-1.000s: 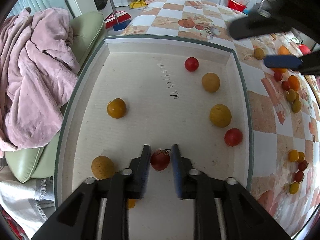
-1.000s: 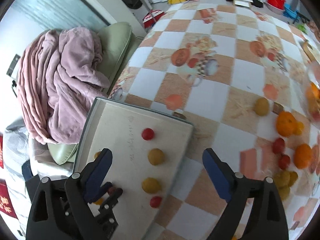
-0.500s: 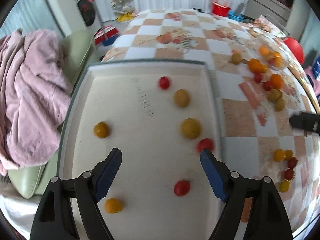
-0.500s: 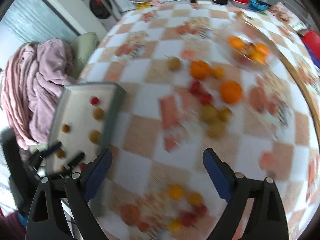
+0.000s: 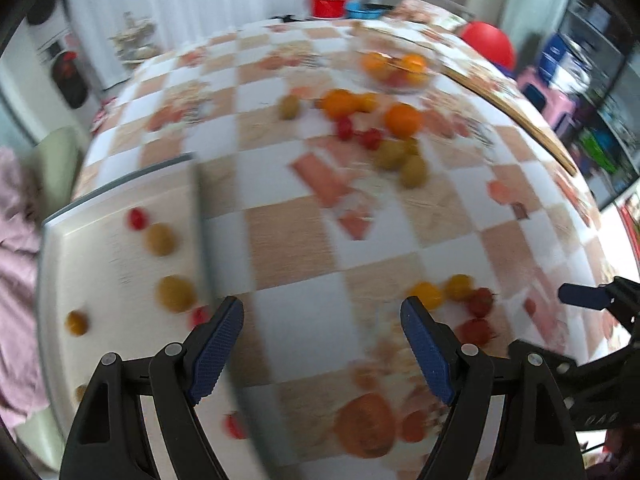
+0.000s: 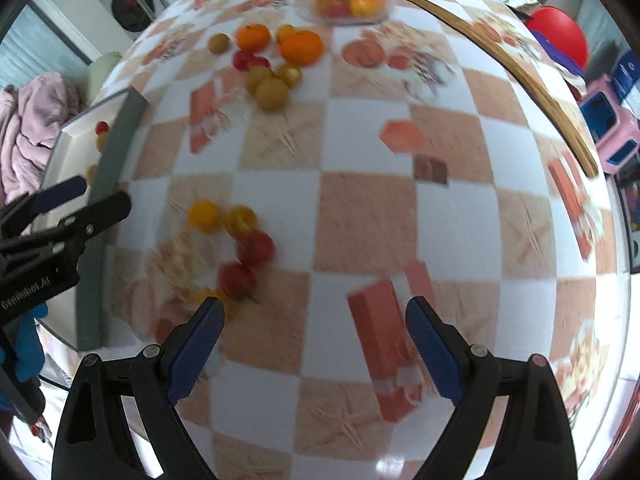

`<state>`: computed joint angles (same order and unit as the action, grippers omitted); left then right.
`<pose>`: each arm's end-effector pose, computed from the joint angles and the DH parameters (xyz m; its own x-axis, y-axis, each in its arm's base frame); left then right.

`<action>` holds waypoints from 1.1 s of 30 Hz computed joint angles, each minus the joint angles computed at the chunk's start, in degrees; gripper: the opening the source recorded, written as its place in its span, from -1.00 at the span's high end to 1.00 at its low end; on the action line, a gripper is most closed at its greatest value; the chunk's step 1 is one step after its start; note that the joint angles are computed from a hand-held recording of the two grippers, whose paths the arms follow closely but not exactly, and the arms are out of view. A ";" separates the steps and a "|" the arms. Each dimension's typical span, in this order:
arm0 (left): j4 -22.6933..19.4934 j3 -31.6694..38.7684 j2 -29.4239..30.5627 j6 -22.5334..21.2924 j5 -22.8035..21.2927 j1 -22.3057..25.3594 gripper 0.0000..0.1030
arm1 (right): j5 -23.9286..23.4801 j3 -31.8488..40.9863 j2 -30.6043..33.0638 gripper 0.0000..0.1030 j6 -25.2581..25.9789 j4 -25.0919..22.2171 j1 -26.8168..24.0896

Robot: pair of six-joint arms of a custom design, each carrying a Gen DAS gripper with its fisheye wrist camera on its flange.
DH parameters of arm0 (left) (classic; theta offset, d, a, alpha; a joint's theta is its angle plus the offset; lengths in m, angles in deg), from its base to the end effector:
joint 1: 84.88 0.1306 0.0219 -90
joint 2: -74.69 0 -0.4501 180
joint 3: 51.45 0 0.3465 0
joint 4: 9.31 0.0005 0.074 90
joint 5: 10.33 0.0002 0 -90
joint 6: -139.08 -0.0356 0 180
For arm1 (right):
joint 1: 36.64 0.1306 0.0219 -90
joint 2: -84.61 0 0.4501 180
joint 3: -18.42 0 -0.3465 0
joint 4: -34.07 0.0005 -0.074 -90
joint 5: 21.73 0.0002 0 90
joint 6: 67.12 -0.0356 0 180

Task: Organize fruits
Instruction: 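Move both open tools back over the fruits on the table, then grasp a red cherry tomato with the right tool while the left tool grasps a small orange fruit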

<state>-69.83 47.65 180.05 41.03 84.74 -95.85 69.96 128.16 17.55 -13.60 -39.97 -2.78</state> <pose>0.5182 -0.1042 0.4262 -0.8620 0.3092 -0.4018 0.3479 0.9372 -0.0252 0.4720 0.3148 0.4188 -0.9791 0.0587 -0.1947 0.0381 0.9934 0.1082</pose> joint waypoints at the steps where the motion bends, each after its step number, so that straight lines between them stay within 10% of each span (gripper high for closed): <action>1: 0.05 -0.04 0.37 -0.70 0.59 -0.68 -0.58 | 0.19 -1.03 -0.47 -0.82 -0.17 0.43 0.00; 33: 4.45 -1.10 3.47 -1.45 -6.15 -3.89 -0.53 | 3.33 -3.49 0.75 -0.82 9.60 11.05 0.51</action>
<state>-65.38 46.56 183.52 39.58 78.59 -99.74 73.29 124.67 18.30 -4.00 -28.92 -2.27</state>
